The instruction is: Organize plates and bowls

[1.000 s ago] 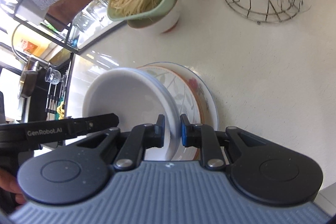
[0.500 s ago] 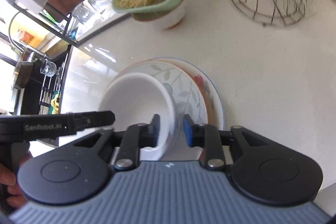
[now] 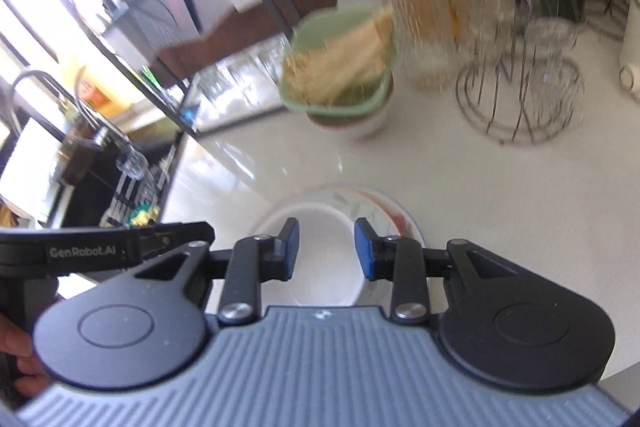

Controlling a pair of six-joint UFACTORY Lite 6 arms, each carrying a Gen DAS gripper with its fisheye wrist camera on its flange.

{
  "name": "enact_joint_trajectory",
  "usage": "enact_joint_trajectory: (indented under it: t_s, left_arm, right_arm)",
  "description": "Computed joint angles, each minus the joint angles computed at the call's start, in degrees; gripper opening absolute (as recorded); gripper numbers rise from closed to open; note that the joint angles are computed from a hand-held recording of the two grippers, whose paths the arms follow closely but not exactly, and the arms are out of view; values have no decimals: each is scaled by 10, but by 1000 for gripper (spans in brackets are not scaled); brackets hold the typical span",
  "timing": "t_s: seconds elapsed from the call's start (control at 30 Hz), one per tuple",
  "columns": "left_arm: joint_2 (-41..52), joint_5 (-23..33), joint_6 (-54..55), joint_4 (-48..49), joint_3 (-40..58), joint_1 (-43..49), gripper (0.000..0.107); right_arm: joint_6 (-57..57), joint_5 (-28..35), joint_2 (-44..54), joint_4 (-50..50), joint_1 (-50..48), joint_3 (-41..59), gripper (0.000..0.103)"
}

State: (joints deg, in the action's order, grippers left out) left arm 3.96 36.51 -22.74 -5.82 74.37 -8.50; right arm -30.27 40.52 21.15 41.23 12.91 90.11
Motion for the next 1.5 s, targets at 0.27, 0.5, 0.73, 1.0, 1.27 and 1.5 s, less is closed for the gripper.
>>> enact_joint_trajectory:
  t_s: [0.27,0.5,0.73,1.0,1.27,1.5]
  left_arm:
    - [-79,37,-188,169,1,-105,43]
    - [-145,101,-433,350,-31,-252,43]
    - [-180,259,-657,478,-42,-463,43]
    - [-163,466,-817,515,4,-695,48]
    - [-144,558,-901,529,18,-825,59]
    - [-141,597,-941,524,15,-888,59]
  right_arm:
    - [-97,-1,-126,75,-51,-77,34]
    - [-164,18,-231,100,-96,-170,34]
    - [-262,102,-353,132,-196,-267,34]
    - [-336,234,-459,157,-335,-331,34]
    - [-363,320,-564,174,-448,-395,34]
    - [-373,396,-623,177,-529,-420,34]
